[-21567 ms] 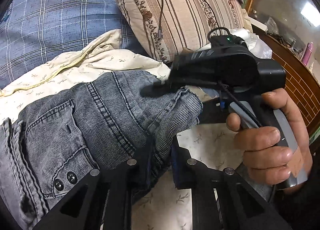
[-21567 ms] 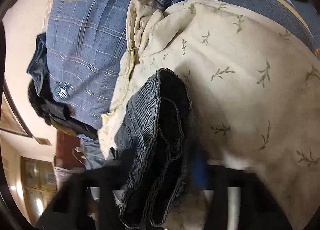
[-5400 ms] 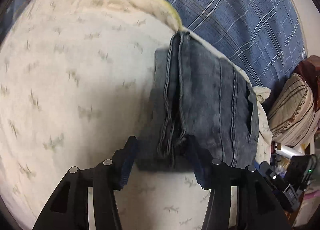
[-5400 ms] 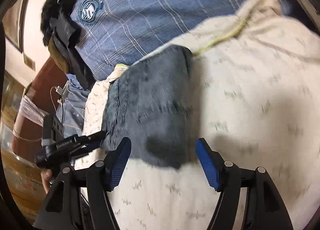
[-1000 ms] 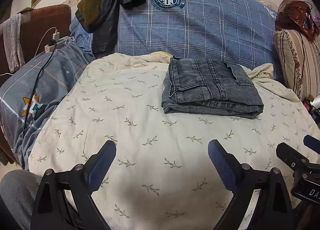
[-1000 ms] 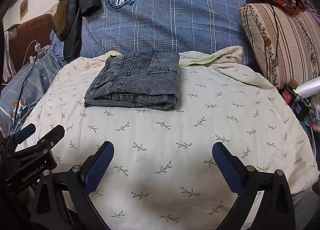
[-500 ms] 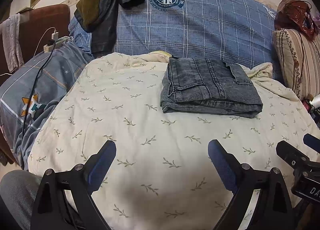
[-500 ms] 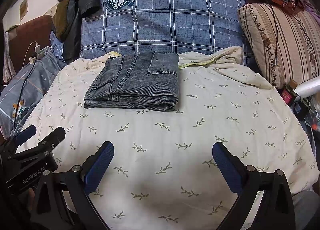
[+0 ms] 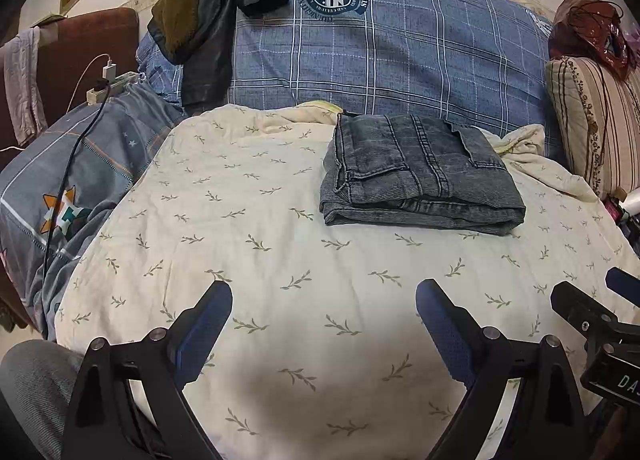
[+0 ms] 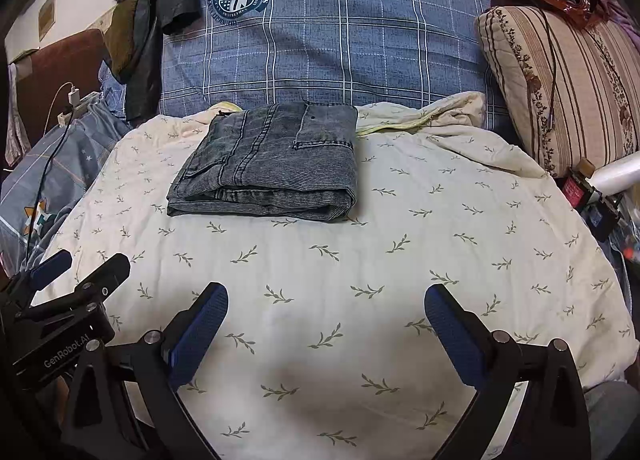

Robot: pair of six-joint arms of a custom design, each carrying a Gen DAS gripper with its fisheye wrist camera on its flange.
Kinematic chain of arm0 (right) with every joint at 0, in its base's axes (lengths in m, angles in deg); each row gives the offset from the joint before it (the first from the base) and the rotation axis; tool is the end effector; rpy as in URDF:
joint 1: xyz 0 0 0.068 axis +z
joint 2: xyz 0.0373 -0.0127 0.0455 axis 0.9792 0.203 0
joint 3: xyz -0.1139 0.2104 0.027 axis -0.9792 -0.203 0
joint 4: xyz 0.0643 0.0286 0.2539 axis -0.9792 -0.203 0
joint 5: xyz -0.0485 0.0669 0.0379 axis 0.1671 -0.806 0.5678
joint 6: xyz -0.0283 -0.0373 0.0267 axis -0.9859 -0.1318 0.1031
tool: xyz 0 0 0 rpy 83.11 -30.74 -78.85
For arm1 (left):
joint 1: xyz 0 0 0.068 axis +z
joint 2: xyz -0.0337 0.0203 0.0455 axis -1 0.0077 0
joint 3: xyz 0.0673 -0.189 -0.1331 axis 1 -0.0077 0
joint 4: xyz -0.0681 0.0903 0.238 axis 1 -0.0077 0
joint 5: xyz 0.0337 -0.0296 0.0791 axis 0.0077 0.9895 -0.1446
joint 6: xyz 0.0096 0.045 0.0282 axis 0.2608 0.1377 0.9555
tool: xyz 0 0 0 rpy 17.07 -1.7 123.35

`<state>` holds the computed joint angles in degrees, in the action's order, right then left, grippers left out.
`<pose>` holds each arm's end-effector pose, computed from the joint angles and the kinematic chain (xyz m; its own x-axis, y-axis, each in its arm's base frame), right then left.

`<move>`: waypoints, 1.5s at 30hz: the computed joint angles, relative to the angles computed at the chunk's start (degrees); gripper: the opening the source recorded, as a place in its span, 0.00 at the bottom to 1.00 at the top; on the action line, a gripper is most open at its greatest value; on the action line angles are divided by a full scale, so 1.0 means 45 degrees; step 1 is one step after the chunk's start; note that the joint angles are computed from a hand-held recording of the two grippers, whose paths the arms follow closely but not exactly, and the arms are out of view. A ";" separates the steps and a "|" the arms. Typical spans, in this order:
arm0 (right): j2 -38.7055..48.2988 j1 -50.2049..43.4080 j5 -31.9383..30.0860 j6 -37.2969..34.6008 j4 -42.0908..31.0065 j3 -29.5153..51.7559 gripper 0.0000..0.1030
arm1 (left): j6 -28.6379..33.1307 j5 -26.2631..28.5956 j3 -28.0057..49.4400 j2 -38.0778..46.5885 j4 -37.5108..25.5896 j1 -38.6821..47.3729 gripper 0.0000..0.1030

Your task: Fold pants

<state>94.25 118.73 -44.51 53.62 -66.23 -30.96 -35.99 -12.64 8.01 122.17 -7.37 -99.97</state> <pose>0.2579 0.1909 0.1121 -0.6992 0.1909 -0.6889 0.3248 0.9433 -0.0682 0.2675 -0.0507 0.0943 -0.6333 0.1014 -0.7673 0.2030 0.9784 -0.0383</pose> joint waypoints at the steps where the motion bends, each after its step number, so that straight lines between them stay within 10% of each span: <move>1: -0.0004 -0.0007 -0.0009 -0.0013 0.0015 -0.0002 0.96 | 0.0006 0.0019 0.0003 0.0001 -0.0004 0.0007 0.92; 45: 0.0173 0.0113 0.0107 0.0192 -0.0141 0.0107 0.96 | 0.0256 0.0217 0.0082 0.0034 -0.0089 0.0145 0.92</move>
<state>95.03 119.24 -44.03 54.48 -66.87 -30.48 -34.84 -11.66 8.38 122.32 -7.77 -99.31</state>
